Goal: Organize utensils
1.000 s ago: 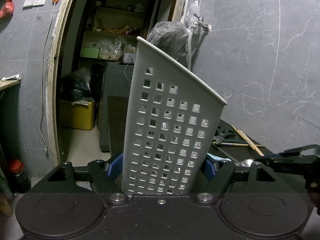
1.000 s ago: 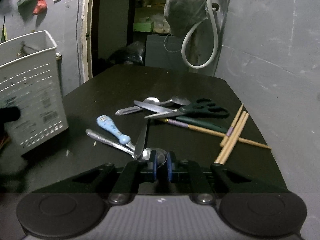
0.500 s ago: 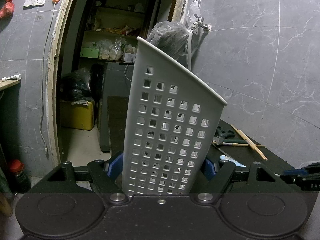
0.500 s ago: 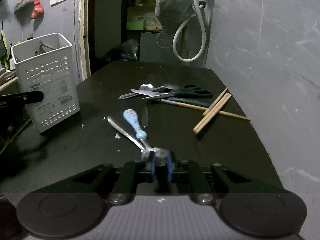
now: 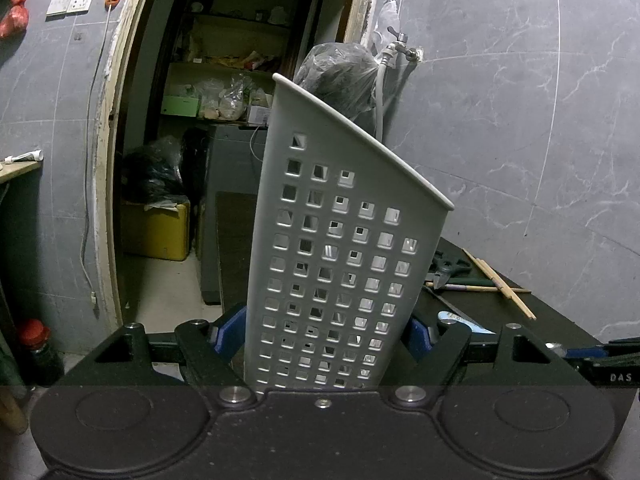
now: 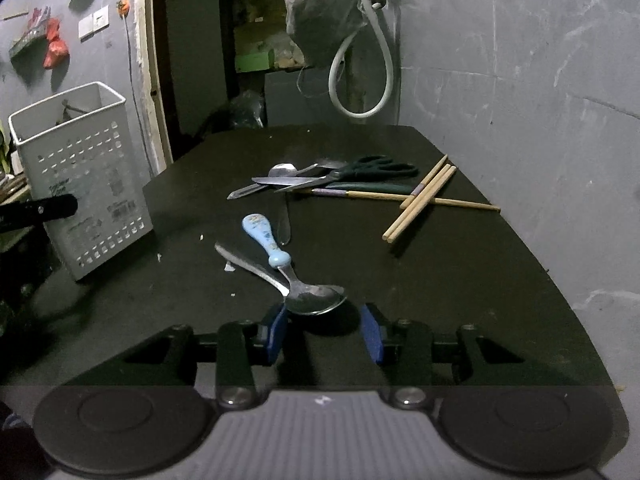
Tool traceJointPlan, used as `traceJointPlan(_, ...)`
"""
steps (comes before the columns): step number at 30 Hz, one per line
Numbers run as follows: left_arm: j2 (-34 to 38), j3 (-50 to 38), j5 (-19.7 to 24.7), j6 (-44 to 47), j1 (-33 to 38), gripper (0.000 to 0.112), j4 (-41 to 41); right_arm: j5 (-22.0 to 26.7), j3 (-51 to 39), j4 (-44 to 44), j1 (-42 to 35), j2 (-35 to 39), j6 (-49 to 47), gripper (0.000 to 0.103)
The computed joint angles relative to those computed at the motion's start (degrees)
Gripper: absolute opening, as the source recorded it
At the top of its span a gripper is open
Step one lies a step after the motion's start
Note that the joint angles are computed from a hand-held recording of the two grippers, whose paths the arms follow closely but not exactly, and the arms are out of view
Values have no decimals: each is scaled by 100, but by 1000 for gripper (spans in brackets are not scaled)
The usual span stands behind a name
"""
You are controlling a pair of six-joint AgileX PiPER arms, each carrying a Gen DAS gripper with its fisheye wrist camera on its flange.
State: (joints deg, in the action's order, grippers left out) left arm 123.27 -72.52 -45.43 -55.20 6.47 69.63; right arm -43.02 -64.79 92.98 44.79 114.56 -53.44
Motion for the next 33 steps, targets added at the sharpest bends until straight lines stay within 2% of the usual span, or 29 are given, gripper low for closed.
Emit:
traceJointPlan(5, 3, -2, 1, 0, -1, 80, -3, 1, 24, -48, -86, -10, 74, 10)
traceJointPlan(9, -2, 7, 1, 11, -3, 80, -9, -37, 1, -84, -79, 10, 137, 9)
traceJointPlan(11, 0, 0, 2, 2, 0, 80, 2, 61, 48, -205, -153, -13, 378, 12)
traceJointPlan(13, 1, 0, 1, 2, -2, 80, -2, 201, 103, -315, -260, -41, 717, 18)
traceJointPlan(15, 1, 0, 1, 2, -2, 80, -2, 238, 180, -510, -326, -65, 1052, 32)
traceJointPlan(17, 1, 0, 1, 2, -2, 80, -2, 247, 213, -647, -370, -61, 1233, 36)
traceJointPlan(21, 1, 1, 4, 10, -4, 80, -11, 342, 389, -1262, -498, -58, 2019, 37)
traceJointPlan(26, -10, 11, 9, 8, -9, 80, -10, 387, 749, -2595, -719, -52, 3759, 37)
traceJointPlan(28, -6, 5, 6, 2, -6, 80, -4, 426, 923, -3068, -830, -101, 4441, 28)
traceJointPlan(29, 0, 3, 6, 13, -6, 80, -13, 417, 994, -3195, -852, -117, 4629, 14)
traceJointPlan(33, -1, 2, 5, 9, -5, 80, -9, 100, 1169, -3335, -727, -112, 4885, 9)
